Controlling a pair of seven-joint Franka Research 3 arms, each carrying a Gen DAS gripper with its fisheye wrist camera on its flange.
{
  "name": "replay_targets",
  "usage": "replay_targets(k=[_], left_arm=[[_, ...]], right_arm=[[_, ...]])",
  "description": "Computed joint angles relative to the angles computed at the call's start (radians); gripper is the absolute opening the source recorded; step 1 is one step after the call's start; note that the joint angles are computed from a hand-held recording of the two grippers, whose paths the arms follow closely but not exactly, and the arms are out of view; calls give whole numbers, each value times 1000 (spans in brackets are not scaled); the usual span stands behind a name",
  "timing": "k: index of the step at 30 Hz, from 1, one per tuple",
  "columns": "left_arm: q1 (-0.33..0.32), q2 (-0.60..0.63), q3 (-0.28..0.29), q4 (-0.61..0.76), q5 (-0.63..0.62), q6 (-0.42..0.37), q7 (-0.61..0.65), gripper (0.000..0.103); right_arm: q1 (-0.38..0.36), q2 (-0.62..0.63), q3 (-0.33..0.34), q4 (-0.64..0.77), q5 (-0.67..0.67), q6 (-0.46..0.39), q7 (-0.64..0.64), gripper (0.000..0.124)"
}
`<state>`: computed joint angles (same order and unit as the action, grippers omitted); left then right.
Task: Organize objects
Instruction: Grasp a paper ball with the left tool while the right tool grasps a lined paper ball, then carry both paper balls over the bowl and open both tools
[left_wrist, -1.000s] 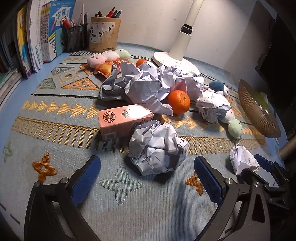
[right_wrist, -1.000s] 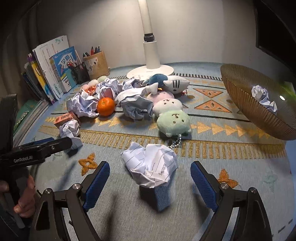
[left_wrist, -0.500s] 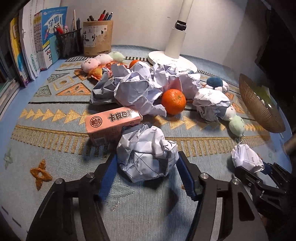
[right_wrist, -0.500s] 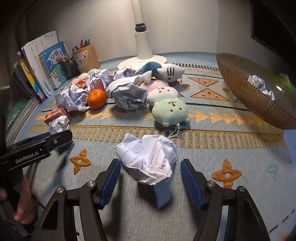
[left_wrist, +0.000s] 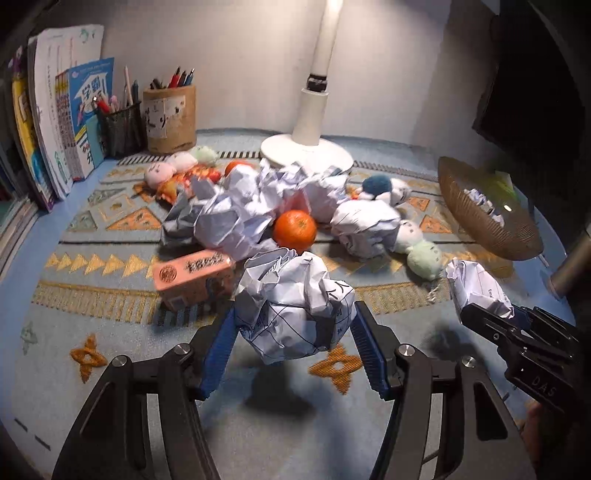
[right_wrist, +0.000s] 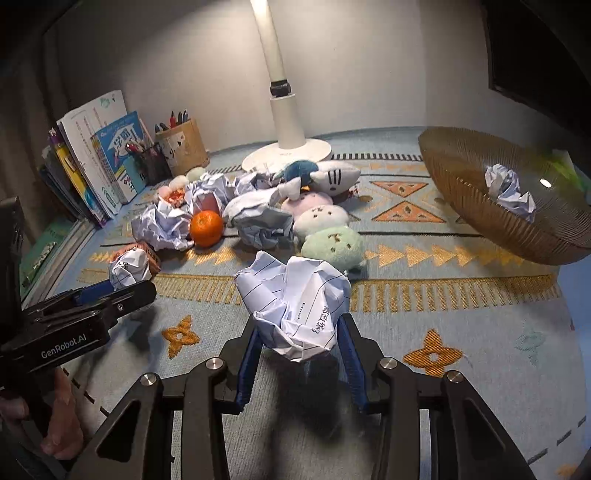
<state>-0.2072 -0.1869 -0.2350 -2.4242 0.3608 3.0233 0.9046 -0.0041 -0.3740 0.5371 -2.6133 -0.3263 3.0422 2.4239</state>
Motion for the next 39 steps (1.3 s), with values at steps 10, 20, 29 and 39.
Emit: replay_targets(k=[10,20,29,39], left_arm=[[19,56,-98,206,175,38,-114,59],[-131,336,-68,607,259,20,-80,59],[-193,606,-110,895,17,-99,204,59],[-292,741,-36,1052,39,-181,285,88]], right_arm=[[-17,-249,-82,-66,105,-25,-89,40],[-254,-394,-108,-46,182,-54,-108,40],[-321,-259,-146,7,185,-95,-109,40],[-328,-136,-182,57,102,-126,-58,56]])
